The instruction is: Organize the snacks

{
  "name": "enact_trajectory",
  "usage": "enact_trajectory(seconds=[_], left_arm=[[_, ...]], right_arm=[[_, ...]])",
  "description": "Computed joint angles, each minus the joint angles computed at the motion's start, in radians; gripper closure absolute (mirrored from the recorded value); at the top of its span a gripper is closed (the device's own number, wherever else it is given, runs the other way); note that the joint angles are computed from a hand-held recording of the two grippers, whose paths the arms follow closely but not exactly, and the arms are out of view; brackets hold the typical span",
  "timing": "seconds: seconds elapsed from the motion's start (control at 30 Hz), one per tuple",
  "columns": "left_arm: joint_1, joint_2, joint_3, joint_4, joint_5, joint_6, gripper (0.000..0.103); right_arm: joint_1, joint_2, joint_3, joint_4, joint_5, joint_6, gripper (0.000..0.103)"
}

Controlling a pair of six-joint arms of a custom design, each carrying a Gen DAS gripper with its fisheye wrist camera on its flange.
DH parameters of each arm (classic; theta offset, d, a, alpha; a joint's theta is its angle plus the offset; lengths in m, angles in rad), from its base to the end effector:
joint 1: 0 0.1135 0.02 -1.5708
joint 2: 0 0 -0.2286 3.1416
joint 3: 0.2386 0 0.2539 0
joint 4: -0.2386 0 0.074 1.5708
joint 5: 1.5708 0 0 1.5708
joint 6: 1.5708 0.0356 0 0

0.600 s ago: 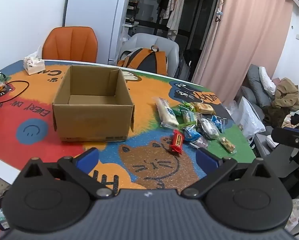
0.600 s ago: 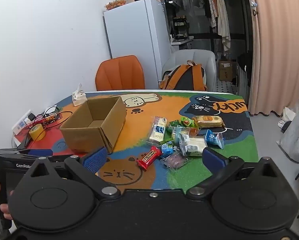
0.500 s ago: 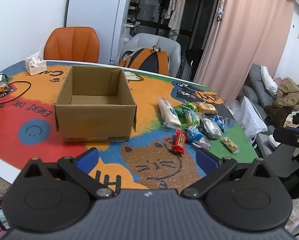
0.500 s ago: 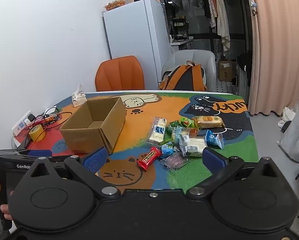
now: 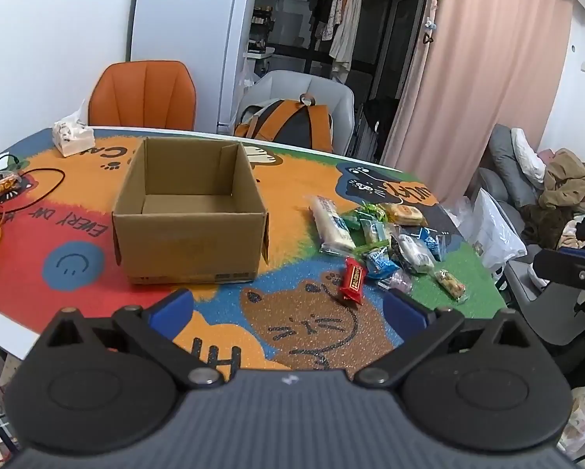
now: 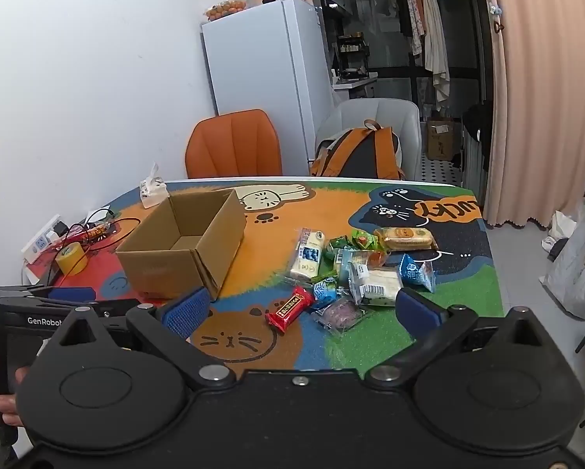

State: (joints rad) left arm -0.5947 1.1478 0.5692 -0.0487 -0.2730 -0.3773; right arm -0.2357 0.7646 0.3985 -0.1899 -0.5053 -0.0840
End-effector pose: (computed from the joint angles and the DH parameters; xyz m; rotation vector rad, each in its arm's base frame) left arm 0.2151 -0.1339 0.1737 0.0846 2.1811 -0.2544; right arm 0.1948 -0.0291 0.1840 -0.1378 2.0636 0.3406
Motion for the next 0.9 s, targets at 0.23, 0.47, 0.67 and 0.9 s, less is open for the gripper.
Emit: enact_trajectory(seconds=[0.23,0.47,0.67,0.9], left_arm=[[-0.005,-0.005,-0.003,-0.002,-0.003,-0.001,0.0],[-0.007,-0.004,-0.001,-0.005,-0.004,-0.003,0.0],[-0.015,0.005,0.002,-0.003,-0.006,-0.006,0.0],[-0.021,0.014,0.003,0.0,-0.009,-0.01,0.0]], right_arm=[[-0.009,0.003,0.0,0.0,-0.01,-0.004,0.0],[-0.006,0.006,-0.001,0.005,-0.007,-0.007,0.0],[0.0,0.008,-0.005,0.015,0.006,-0.007,0.0],[0.0,0.007,-0.004,0.011,0.006,-0.008,0.0]])
